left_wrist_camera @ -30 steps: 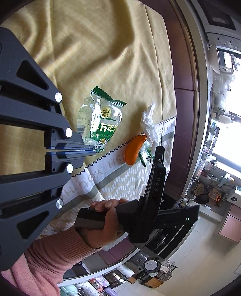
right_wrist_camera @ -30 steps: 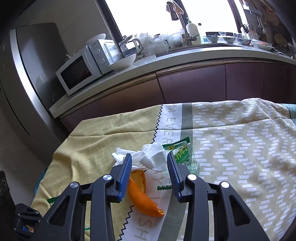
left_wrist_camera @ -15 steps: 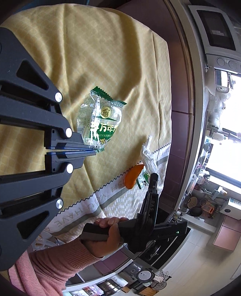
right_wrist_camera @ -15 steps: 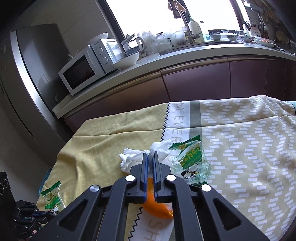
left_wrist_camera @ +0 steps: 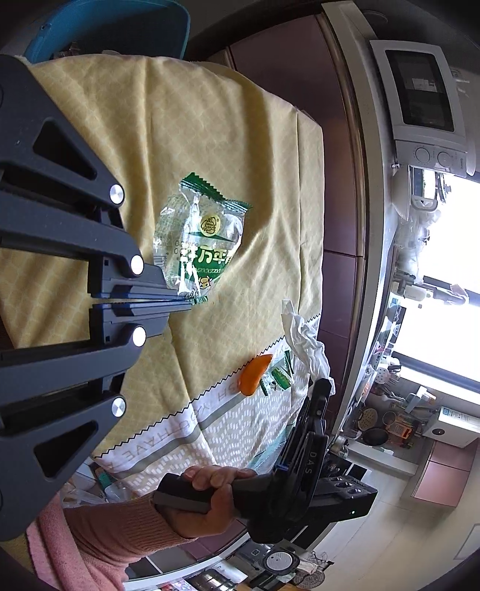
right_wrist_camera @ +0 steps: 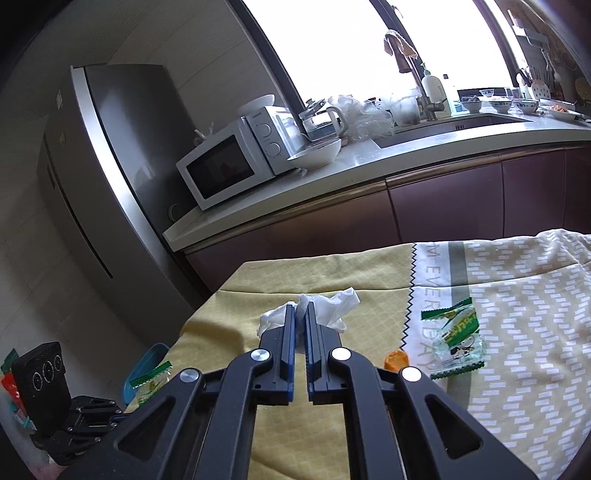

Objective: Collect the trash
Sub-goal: 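Carry the green-printed wrapper and white tissue over the teal bin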

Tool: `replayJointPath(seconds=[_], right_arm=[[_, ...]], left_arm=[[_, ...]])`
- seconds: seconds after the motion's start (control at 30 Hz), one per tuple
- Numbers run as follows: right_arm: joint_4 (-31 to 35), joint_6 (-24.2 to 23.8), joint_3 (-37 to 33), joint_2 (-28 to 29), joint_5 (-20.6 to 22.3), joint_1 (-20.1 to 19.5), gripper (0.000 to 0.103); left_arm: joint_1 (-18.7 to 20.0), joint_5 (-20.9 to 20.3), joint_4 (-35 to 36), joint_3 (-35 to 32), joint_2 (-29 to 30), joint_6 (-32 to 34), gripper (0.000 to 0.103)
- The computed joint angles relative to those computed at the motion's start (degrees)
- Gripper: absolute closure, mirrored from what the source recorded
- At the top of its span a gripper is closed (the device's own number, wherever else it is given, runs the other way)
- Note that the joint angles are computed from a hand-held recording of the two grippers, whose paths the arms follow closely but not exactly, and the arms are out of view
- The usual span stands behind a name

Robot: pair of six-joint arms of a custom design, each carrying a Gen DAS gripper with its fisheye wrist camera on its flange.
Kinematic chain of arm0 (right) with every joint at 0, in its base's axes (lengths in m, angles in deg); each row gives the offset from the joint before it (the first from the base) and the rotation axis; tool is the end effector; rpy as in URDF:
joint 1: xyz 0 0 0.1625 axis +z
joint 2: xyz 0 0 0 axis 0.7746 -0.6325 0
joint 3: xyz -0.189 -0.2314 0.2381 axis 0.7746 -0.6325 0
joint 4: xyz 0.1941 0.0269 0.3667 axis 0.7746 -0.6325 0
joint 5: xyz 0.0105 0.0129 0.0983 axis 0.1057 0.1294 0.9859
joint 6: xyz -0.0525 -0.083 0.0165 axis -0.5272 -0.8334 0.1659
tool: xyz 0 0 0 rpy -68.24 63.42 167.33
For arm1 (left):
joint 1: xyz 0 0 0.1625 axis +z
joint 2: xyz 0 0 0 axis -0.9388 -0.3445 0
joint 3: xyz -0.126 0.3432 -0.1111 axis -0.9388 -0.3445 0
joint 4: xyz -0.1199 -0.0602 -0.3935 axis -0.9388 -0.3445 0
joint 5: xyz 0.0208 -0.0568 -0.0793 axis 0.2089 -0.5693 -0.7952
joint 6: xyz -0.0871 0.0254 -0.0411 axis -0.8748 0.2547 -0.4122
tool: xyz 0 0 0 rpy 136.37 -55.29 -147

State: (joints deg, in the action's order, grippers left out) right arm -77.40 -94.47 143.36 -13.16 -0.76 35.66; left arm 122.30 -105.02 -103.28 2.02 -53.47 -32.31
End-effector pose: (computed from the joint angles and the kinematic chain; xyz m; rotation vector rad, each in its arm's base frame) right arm 0.0968 -0.7574 0.3403 0.6538 -2.6930 1.1936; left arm -0.3049 -0.6918 0.1007 0.7819 2.5925 -0.8282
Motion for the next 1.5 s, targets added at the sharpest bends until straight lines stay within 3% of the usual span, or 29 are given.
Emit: replayJointPath(seconds=[0.4,0.83,1.5], right_arm=[[3.0,-0.3,5.0,-1.2,6.6,1.9,0.099],[7.6,-0.9,4.0,1.1,8.7,4.1,0.099],[15.0,-3.6,-2.1,7.7,10.2,8.2,0.099]], left_arm=[[-0.5,5.0,-3.5,8.1,-6.3,-1.2,0.102],[-0.6,9.8,-6.4,14.6,-12.3,-2.1,0.102],[0.7,17.4,-7.2,19.3,-18.4,-3.6,0.102]])
